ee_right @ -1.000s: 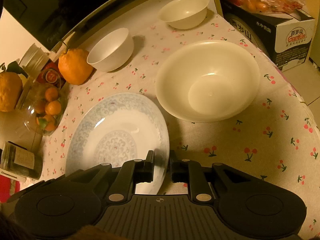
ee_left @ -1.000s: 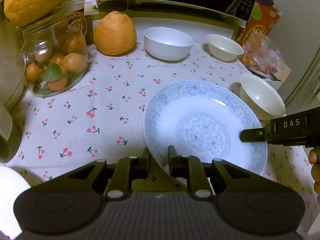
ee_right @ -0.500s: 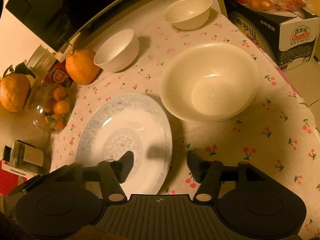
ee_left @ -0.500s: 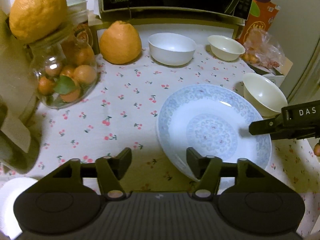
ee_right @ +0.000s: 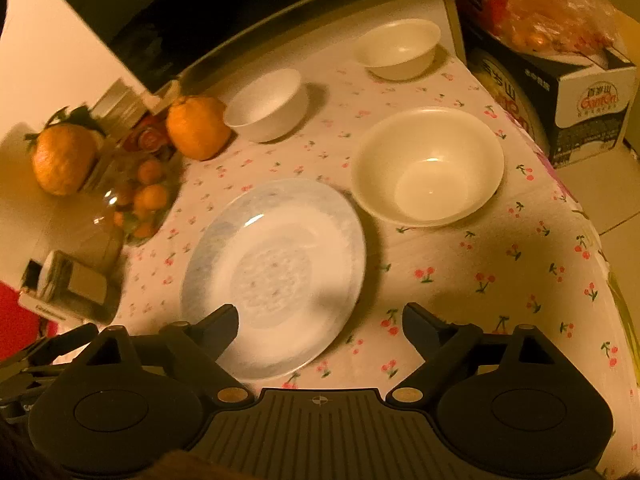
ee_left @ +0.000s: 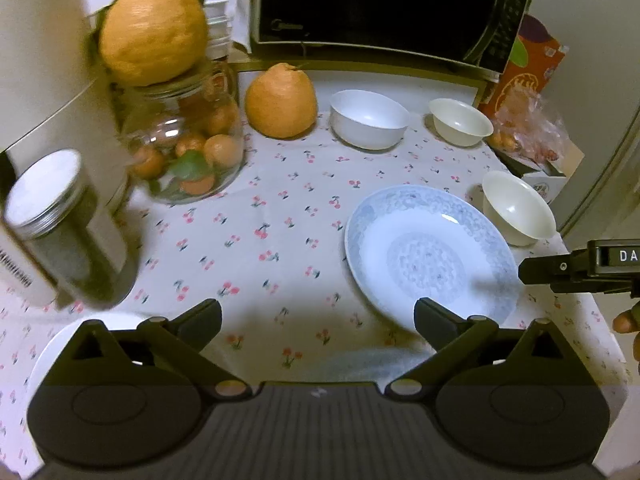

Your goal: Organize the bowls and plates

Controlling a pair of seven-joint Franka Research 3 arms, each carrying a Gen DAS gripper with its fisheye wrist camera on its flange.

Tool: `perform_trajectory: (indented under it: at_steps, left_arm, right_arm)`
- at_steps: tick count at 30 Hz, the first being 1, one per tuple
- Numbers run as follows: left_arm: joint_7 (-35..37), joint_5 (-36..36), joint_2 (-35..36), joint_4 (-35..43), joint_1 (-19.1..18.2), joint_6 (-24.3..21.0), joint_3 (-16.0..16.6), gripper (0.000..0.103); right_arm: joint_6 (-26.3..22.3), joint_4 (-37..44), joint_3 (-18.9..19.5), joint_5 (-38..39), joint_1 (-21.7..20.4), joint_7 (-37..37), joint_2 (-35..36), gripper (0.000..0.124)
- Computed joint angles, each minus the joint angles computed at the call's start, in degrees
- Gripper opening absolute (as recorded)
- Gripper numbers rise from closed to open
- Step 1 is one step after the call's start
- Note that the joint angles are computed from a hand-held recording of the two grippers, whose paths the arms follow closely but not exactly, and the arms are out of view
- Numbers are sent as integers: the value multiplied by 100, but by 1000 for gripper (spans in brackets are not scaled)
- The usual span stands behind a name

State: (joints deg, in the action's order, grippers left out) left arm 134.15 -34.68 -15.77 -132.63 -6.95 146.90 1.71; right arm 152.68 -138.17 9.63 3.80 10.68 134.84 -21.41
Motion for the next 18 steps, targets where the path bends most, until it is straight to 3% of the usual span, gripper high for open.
perform_trajectory:
  at_steps: [8, 18]
  left_arm:
    - [-849, 730, -550, -349, 210, -261, 58, 103]
    - [-403, 542, -1178, -937, -41, -282, 534, 103]
  right_arm:
    - [76, -87, 49, 155, 200, -161, -192, 93]
    - [673, -416, 256, -116, 149, -345, -393, 94]
